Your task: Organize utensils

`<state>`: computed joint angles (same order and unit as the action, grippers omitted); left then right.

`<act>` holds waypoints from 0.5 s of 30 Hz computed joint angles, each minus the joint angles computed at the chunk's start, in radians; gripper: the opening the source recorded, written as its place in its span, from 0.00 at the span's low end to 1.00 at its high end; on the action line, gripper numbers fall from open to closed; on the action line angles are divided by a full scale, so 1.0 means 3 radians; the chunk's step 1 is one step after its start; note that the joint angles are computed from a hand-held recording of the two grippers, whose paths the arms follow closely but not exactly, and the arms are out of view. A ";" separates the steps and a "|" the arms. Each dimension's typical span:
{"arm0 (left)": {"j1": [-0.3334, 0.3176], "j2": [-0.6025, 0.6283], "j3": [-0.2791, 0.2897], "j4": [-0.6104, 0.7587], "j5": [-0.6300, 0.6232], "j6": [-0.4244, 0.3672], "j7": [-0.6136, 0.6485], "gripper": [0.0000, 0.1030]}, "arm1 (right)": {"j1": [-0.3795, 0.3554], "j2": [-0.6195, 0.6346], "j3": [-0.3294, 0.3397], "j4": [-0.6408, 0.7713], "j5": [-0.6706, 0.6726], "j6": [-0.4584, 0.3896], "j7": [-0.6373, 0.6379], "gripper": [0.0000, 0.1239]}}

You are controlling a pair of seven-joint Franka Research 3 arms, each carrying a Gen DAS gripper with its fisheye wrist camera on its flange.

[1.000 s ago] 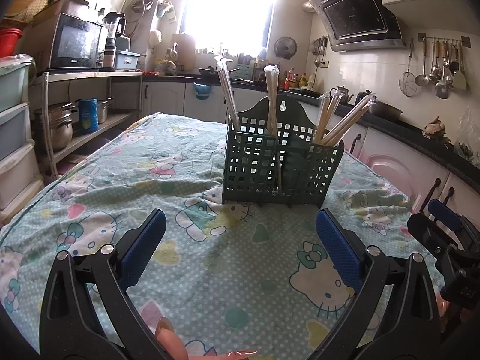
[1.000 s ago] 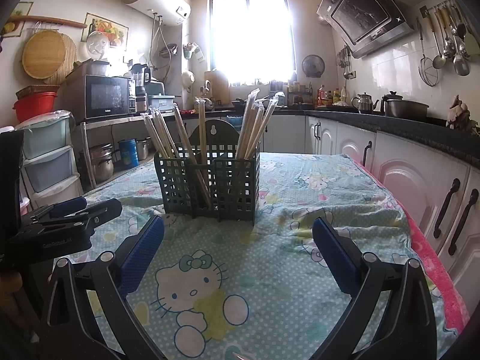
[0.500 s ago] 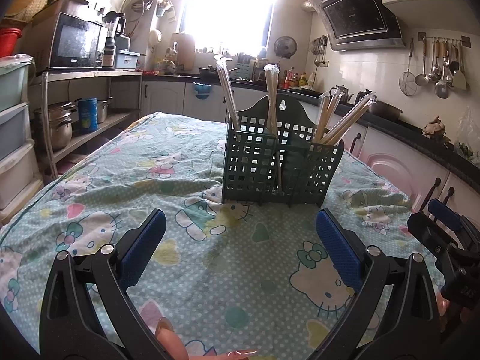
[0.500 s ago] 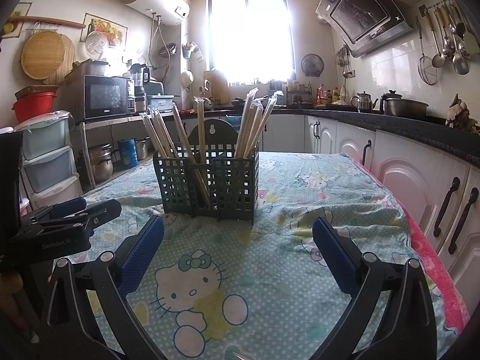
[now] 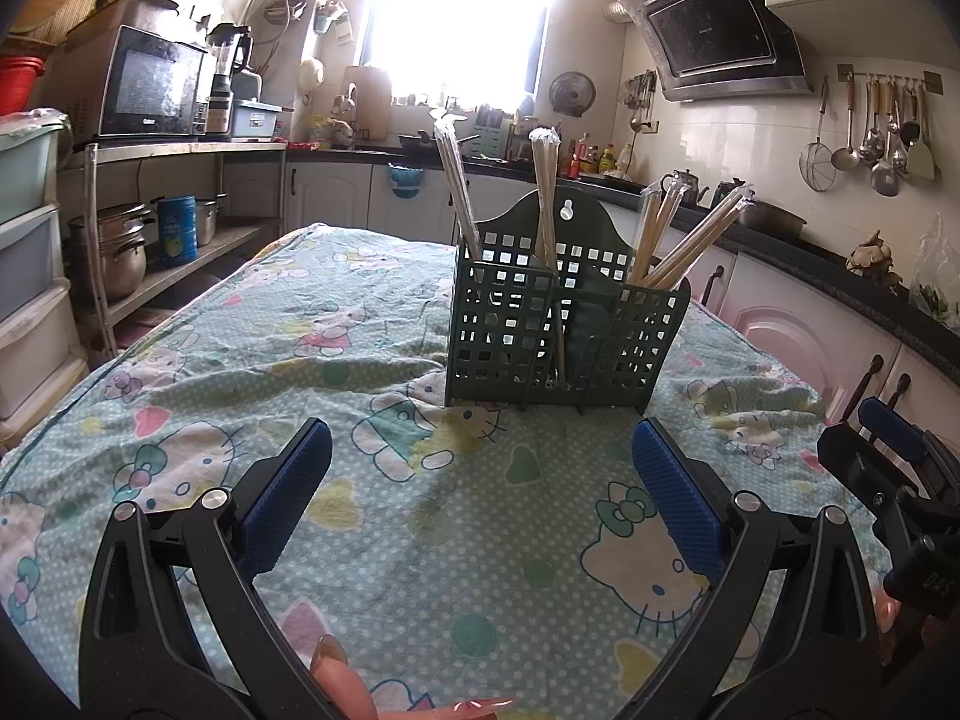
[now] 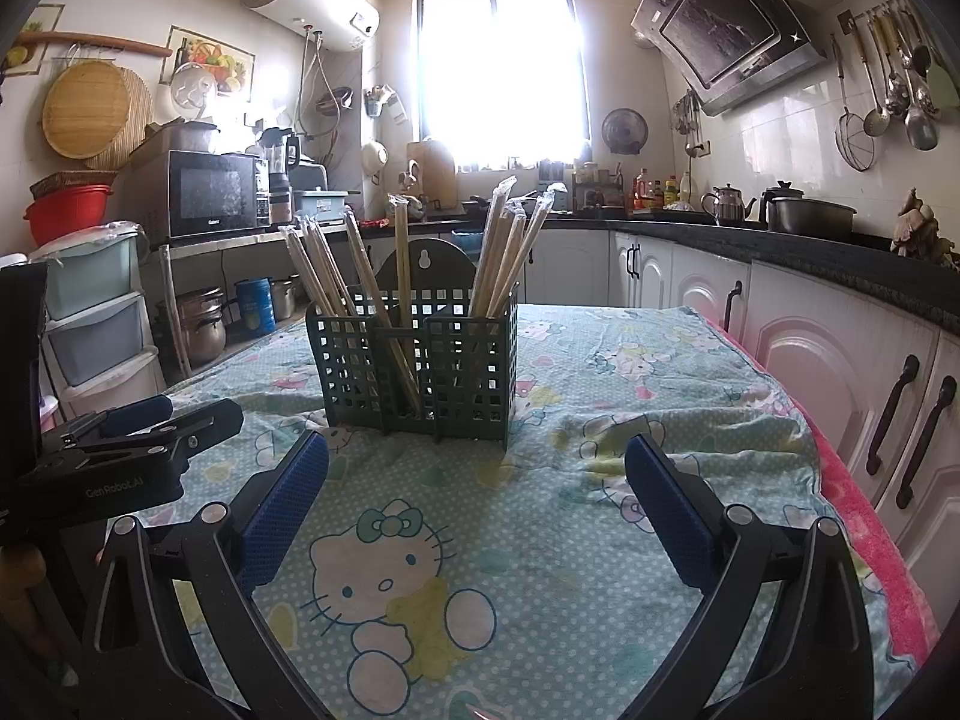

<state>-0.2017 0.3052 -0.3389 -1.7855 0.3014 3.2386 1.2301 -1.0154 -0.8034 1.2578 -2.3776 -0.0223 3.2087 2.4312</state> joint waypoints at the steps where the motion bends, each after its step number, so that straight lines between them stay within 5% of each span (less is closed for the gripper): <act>1: -0.0013 -0.0002 0.0015 -0.0001 0.0002 0.0001 -0.0007 0.89 | 0.0002 -0.0004 -0.0001 -0.0001 0.0000 -0.0002 0.0003 0.78; 15: 0.0004 0.0005 -0.0004 0.0006 0.0011 -0.0004 -0.0006 0.89 | -0.0001 0.0007 -0.0001 0.0005 -0.0012 -0.0004 0.0006 0.78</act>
